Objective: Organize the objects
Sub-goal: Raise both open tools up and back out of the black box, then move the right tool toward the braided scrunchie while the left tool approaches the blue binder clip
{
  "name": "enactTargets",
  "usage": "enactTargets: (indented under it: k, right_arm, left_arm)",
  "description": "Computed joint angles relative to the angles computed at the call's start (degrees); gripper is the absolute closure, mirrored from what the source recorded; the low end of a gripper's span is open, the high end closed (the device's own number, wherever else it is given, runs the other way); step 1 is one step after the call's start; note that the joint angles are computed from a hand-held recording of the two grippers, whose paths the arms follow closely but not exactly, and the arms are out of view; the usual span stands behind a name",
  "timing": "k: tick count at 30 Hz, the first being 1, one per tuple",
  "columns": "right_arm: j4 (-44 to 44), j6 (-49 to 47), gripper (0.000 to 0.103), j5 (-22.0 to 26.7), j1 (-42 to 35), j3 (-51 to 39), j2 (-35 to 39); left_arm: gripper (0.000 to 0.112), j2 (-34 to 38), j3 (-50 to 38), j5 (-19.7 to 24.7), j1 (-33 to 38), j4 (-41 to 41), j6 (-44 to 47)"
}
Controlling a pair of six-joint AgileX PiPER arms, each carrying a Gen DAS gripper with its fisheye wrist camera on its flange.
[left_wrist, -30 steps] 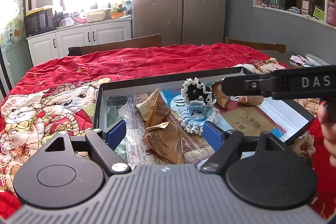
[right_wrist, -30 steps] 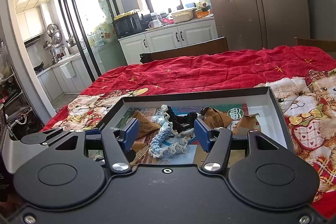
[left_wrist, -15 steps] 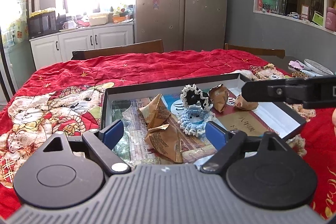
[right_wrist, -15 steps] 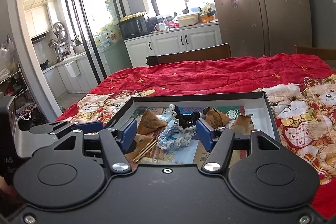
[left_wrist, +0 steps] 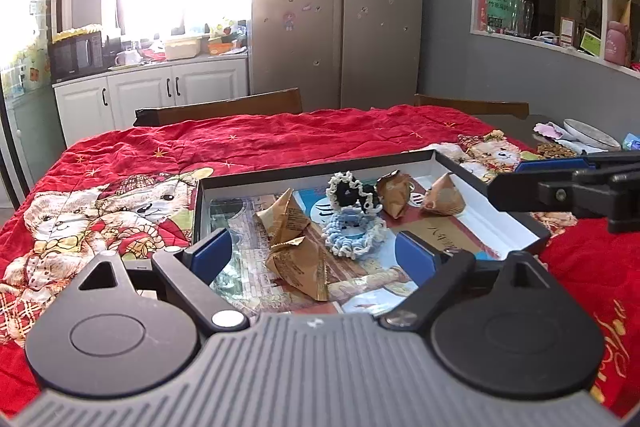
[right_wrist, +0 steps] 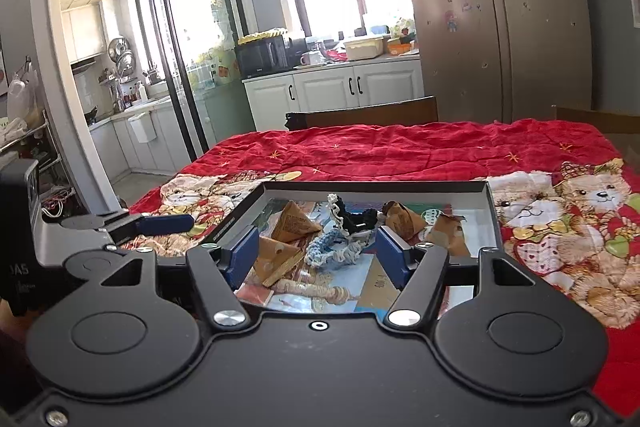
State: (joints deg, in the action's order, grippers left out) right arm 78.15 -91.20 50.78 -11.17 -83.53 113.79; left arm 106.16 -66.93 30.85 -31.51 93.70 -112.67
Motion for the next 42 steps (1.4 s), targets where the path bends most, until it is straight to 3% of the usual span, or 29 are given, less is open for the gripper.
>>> enactTargets:
  k: [26,37,42]
  right_arm:
    - [2.2,-10.8,0.037,5.2,-11.2,12.9,-8.2]
    - [3.3,-12.8,0.039,3.5,-14.3,15.3,-7.3]
    - [2.2,-12.8,0.048,2.2,-13.9,15.8,-5.6]
  left_arm:
    - [0.012,-8.2,9.4,5.7,-8.6,0.0,-1.6]
    - [0.012,-8.2,11.9,5.3,-10.2,-1.4,-1.7]
    - [0.012,-6.8,13.0,2.9,-10.4,-0.7,-3.4]
